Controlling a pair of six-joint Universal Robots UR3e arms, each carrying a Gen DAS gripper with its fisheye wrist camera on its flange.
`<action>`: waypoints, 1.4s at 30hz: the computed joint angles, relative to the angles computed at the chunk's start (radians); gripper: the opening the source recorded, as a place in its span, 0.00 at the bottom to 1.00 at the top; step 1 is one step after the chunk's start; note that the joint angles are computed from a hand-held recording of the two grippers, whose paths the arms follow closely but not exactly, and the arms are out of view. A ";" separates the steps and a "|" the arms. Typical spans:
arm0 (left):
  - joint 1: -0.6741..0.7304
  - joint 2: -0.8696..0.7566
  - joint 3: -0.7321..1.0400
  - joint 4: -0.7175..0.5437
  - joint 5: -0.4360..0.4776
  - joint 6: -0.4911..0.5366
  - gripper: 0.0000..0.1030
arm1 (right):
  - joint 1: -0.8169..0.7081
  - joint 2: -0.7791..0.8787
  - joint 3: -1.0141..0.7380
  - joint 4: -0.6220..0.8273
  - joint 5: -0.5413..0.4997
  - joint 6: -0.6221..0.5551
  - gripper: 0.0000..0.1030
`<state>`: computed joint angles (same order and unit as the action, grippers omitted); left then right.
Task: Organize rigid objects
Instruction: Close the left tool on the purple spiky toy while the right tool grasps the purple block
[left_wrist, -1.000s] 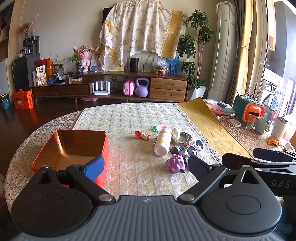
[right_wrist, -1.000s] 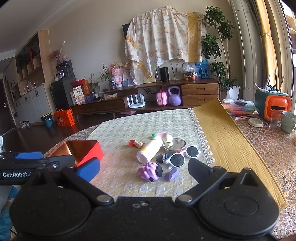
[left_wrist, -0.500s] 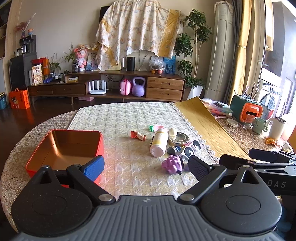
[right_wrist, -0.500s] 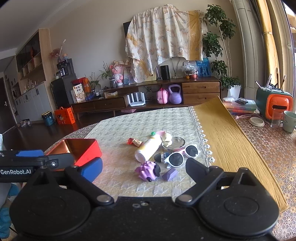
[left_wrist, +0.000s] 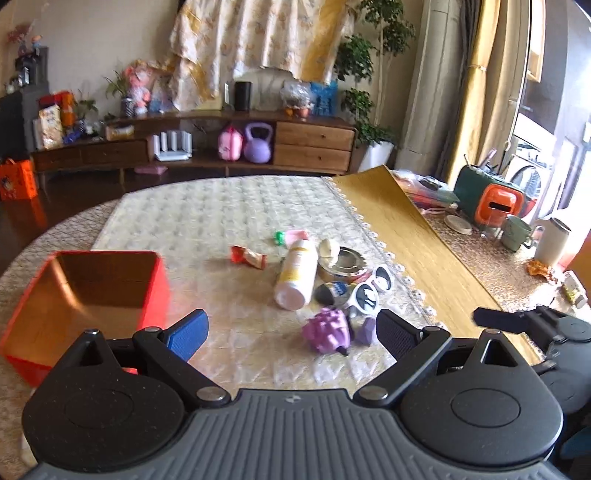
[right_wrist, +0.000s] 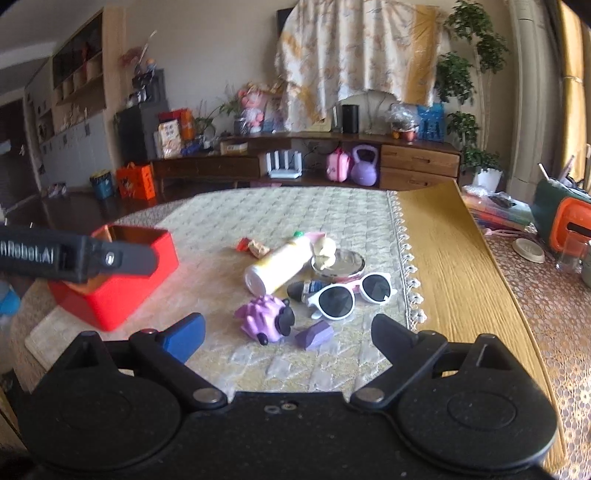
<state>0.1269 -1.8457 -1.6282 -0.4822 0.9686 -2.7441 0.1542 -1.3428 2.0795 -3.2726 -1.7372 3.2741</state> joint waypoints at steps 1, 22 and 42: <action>-0.012 -0.021 0.029 -0.016 0.004 -0.007 0.95 | -0.011 0.015 -0.004 -0.004 0.014 -0.031 0.93; -0.225 -0.485 0.585 -0.257 0.168 -0.045 0.94 | -0.216 0.229 -0.094 0.006 0.277 -0.288 0.62; -0.248 -0.612 0.759 -0.376 0.196 -0.071 0.59 | -0.236 0.290 -0.147 -0.012 0.346 -0.328 0.38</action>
<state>-0.1216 -2.4575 -0.8694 -0.8580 1.1642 -2.8147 -0.0817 -1.0526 1.9320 -3.2845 -1.3913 2.9464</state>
